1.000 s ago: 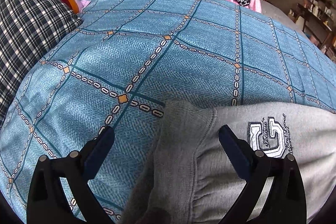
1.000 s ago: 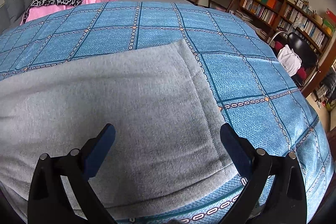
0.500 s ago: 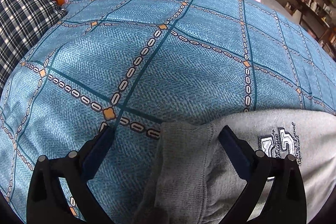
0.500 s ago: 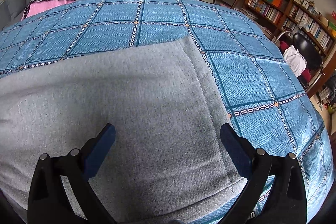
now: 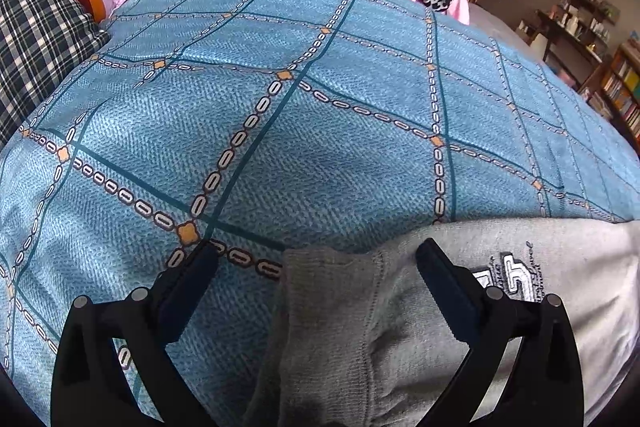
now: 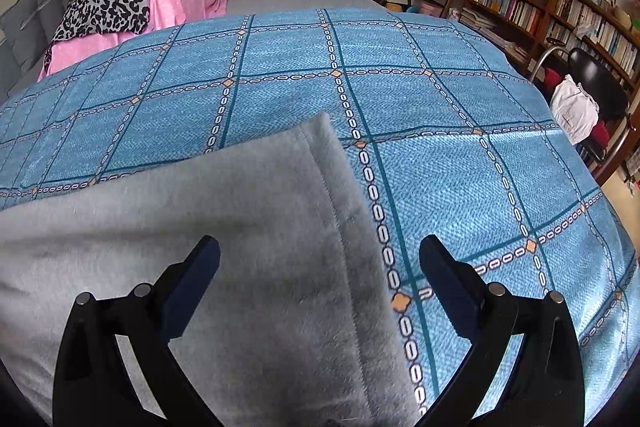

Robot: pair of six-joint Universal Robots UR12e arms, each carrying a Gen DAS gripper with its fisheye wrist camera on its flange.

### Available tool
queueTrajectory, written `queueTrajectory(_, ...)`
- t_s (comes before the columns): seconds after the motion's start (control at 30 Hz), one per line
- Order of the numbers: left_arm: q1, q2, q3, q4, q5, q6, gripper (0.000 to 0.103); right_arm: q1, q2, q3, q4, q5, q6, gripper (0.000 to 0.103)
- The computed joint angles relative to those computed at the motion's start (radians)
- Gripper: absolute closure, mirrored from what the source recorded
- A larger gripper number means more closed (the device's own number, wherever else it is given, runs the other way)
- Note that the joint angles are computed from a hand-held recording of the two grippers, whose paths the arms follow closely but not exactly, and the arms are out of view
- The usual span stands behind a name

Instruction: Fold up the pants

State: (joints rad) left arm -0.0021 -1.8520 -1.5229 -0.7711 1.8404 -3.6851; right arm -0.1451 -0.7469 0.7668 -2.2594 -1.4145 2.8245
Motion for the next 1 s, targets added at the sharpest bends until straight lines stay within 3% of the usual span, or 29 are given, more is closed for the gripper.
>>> queueTrajectory(0.13, 0.005, 0.001, -0.006, 0.027, -0.01, -0.008, 0.005, 0.001, 0.091, -0.166, 0.101, 0.019, -0.007, 0.002)
queueTrajectory(0.37, 0.018, 0.009, -0.022, 0.07, -0.047, -0.035, 0.005, -0.009, 0.3, -0.568, 0.397, 0.122, 0.06, 0.002)
queueTrajectory(0.43, 0.021, 0.012, -0.026, 0.083, -0.042, -0.054, 0.005, -0.009, 0.329, -0.619, 0.428, 0.144, 0.064, 0.002)
queueTrajectory(0.57, 0.023, 0.026, -0.053, 0.138, 0.032, -0.142, 0.005, 0.002, 0.292, -0.538, 0.379, 0.129, -0.009, 0.01)
queueTrajectory(0.67, 0.049, 0.041, -0.079, 0.178, -0.056, -0.165, 0.005, 0.006, 0.265, -0.483, 0.344, 0.133, -0.044, 0.023)
queueTrajectory(0.77, 0.067, 0.048, -0.095, 0.209, -0.163, -0.112, 0.005, 0.006, 0.248, -0.448, 0.318, 0.134, -0.046, 0.032)
queueTrajectory(0.83, 0.069, 0.049, -0.094, 0.213, -0.223, -0.049, 0.005, 0.003, 0.24, -0.433, 0.304, 0.134, -0.031, 0.046)
queueTrajectory(1.0, 0.051, 0.044, -0.075, 0.162, -0.251, 0.05, 0.005, -0.011, 0.226, -0.414, 0.297, 0.157, 0.021, 0.081)
